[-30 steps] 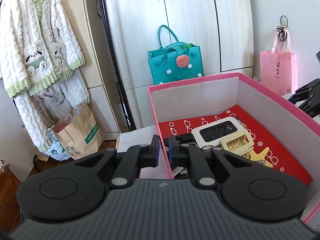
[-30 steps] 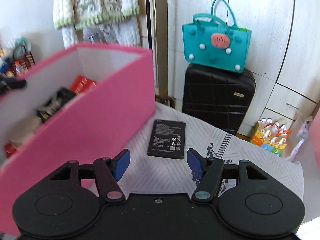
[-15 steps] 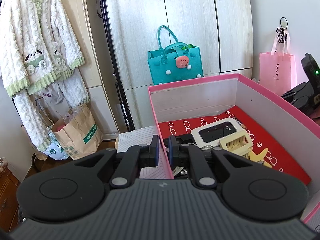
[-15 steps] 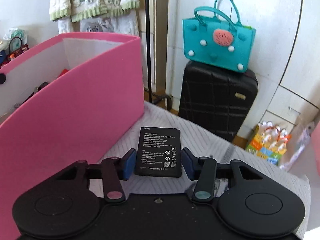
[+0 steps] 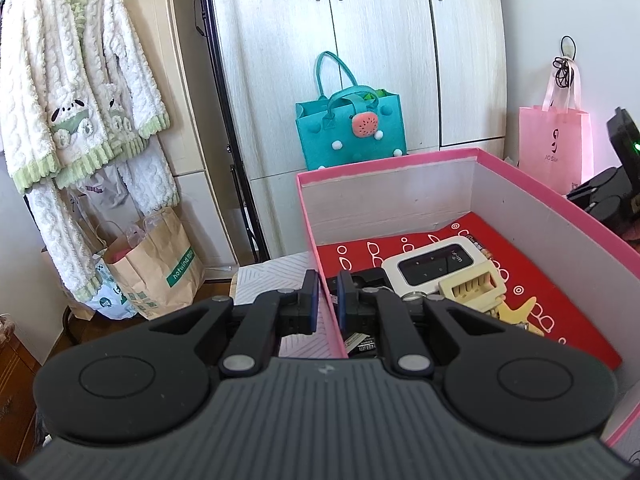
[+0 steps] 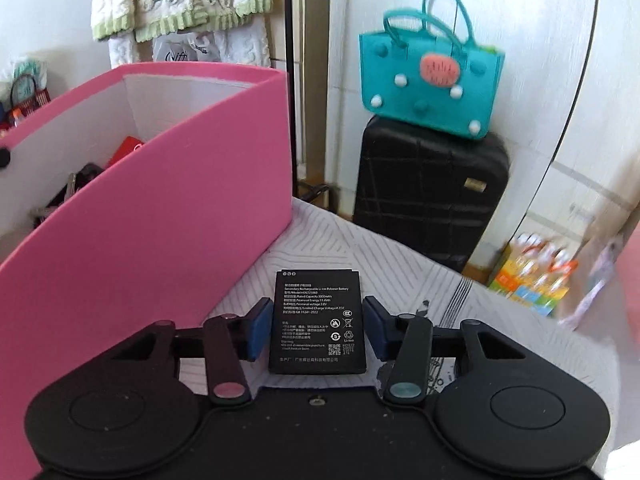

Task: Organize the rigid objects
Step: 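Grasp the black phone battery on the table with the right tool, then carry the black phone battery into the pink box and release it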

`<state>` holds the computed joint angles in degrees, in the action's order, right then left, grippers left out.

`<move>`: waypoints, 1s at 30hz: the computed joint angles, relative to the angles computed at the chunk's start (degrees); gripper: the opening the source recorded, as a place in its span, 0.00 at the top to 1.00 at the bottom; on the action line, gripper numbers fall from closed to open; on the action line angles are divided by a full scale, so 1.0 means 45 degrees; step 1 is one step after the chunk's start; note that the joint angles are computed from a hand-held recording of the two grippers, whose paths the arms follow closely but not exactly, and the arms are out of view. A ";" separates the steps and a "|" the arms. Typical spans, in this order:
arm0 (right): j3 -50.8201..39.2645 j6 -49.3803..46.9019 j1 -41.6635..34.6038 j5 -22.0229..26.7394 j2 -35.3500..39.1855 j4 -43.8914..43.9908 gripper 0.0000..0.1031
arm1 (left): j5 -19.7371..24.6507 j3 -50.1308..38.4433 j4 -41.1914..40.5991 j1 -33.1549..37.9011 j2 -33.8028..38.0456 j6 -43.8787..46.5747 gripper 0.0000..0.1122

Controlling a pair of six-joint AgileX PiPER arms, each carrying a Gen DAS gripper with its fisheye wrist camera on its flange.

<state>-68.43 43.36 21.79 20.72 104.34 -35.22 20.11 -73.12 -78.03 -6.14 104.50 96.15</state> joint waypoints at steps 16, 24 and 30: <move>0.0585 0.4751 0.3287 0.3606 -0.3576 -0.5312 0.48 | 0.0064 0.0039 0.0094 -0.0003 -0.0075 -0.0185 0.92; -0.2122 -0.0076 0.3473 0.2336 -0.2430 -0.0557 0.48 | -0.0127 -0.0010 0.0336 -0.0093 -0.0066 -0.0223 0.92; -0.5525 -0.3496 0.3290 0.4168 0.0517 0.1843 0.48 | -0.0098 -0.0142 0.0947 -0.0110 -0.0034 -0.0972 0.92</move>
